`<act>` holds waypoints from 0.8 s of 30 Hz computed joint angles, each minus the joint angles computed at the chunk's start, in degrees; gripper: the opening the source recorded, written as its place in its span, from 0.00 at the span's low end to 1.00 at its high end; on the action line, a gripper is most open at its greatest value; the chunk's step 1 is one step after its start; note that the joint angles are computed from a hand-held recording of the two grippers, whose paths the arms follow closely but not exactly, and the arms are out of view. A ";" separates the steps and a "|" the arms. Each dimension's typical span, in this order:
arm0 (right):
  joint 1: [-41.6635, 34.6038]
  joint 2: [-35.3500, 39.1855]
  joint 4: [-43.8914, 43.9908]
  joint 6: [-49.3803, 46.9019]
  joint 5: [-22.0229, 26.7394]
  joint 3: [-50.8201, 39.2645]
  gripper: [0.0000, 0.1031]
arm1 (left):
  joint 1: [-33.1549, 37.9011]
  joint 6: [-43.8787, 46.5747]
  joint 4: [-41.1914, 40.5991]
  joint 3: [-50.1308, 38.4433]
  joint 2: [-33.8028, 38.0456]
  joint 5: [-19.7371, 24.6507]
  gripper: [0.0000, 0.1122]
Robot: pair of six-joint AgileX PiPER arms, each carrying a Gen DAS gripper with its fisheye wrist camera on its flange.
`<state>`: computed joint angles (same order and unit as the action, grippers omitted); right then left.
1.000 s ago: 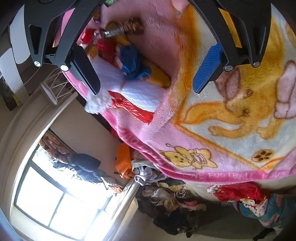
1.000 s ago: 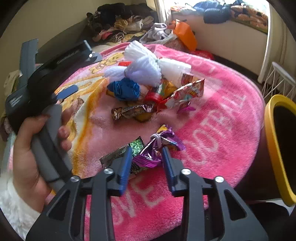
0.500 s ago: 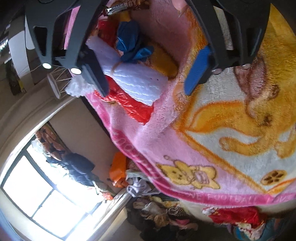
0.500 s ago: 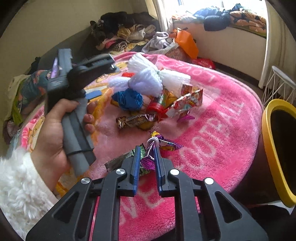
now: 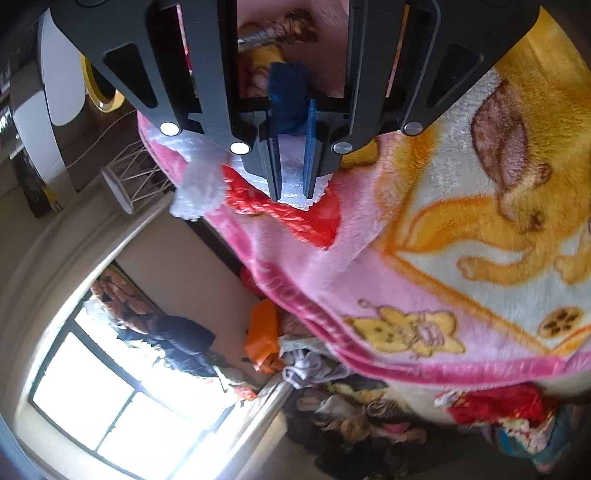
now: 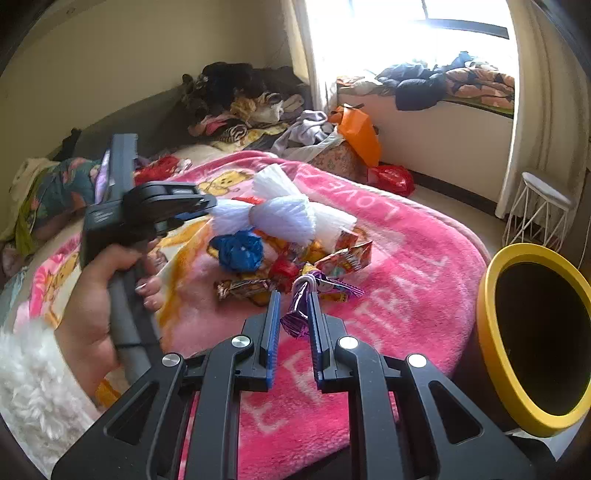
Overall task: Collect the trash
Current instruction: 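Grasp the purple candy wrapper with the right tool while the left tool grasps the white bundle, then carry both held items over the yellow bin and open both tools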
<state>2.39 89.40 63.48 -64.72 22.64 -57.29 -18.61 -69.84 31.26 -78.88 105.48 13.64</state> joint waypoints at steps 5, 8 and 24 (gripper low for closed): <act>-1.80 -0.99 4.56 -4.33 -0.36 1.05 0.14 | -2.66 -12.26 13.14 3.10 -4.17 -1.07 0.06; -3.35 -1.54 6.91 -6.70 0.05 1.39 0.14 | -4.10 -15.70 17.25 4.03 -6.28 -0.92 0.06; -11.38 -3.45 16.65 -15.17 4.40 2.79 0.14 | -12.54 -24.57 29.86 4.55 -11.42 3.55 0.06</act>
<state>-9.00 85.94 80.13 -79.89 27.04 -54.50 -31.15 -94.40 61.12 -74.33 94.06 17.19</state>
